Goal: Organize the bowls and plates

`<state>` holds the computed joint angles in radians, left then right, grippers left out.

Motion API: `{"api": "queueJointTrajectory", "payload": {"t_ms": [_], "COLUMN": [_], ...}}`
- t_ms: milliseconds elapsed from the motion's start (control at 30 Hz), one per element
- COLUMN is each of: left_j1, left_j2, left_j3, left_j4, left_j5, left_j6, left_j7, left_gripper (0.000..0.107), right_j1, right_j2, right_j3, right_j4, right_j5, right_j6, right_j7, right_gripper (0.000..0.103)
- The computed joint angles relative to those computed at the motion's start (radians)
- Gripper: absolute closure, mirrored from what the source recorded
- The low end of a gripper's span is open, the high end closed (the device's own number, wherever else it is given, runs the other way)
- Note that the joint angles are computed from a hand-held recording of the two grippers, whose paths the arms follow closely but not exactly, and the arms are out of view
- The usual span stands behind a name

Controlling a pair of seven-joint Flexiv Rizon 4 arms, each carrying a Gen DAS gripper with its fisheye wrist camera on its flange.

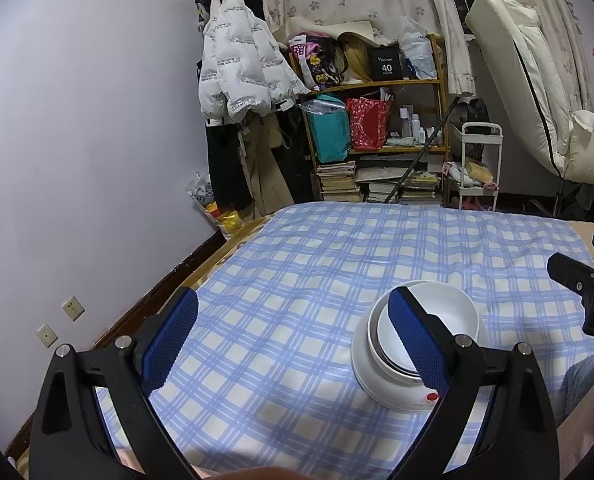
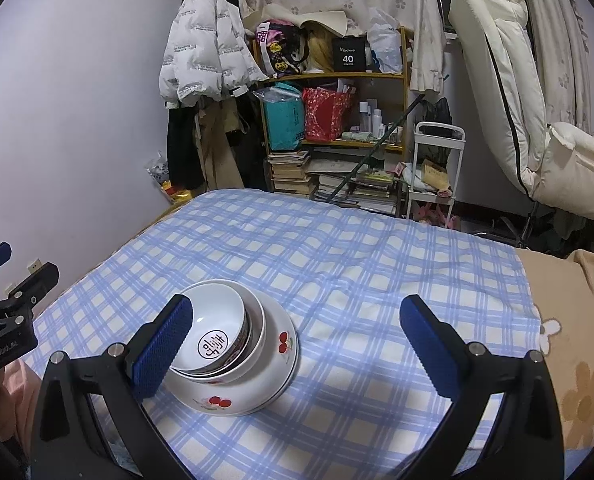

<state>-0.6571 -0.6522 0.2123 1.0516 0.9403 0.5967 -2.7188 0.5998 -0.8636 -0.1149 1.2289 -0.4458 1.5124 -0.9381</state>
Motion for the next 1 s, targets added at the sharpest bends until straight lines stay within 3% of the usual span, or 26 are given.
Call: {"api": "queueJointTrajectory", "payload": {"t_ms": [1000], "left_j1": [-0.004], "left_j2": [0.003], "left_j3": [0.002], "left_j4": [0.002], "left_j5": [0.0], "left_j6": [0.005], "left_j7": [0.0], "left_gripper": [0.012], "right_j1": [0.001], "right_j2": [-0.01], "right_j3": [-0.003], "right_j4": [-0.012], "right_j5": [0.001], "right_j6": [-0.016], "right_j7": [0.005], "right_gripper": [0.0]}}
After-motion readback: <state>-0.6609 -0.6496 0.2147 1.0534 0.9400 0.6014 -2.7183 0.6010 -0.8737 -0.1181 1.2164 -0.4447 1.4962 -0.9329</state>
